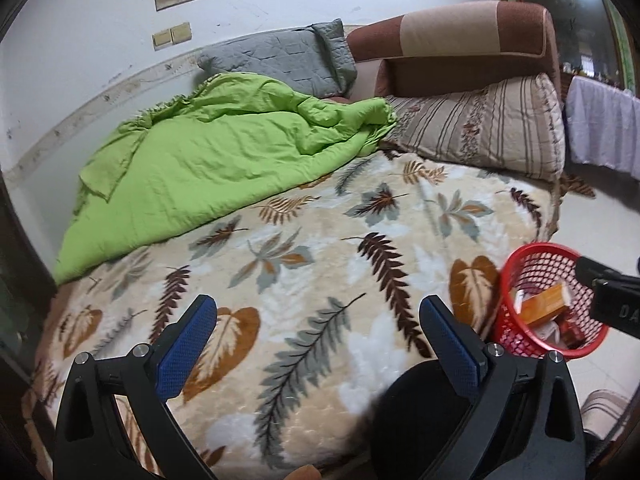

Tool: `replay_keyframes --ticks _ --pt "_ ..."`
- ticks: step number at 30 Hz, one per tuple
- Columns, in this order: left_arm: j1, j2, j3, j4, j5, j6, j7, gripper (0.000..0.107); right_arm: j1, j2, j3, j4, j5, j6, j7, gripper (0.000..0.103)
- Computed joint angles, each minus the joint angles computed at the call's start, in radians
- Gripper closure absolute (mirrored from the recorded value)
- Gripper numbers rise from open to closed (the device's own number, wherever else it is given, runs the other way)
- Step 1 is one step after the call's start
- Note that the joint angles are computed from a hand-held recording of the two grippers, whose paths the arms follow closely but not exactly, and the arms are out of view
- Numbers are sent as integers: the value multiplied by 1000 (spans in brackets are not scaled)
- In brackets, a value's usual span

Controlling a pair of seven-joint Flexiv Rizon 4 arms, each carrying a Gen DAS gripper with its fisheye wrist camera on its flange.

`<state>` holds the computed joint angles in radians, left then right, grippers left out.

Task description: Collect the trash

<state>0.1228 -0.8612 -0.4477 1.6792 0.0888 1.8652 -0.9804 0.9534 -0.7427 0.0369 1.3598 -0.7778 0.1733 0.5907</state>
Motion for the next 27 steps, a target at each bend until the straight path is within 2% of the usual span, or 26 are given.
replay_keyframes --ticks 7,27 --pt "-14 -5 10 -8 -28 -39 -1 6 -11 12 7 23 10 21 20 0" --pt "33 -27 -70 -5 -59 -84 49 6 -25 22 11 52 10 58 29 0"
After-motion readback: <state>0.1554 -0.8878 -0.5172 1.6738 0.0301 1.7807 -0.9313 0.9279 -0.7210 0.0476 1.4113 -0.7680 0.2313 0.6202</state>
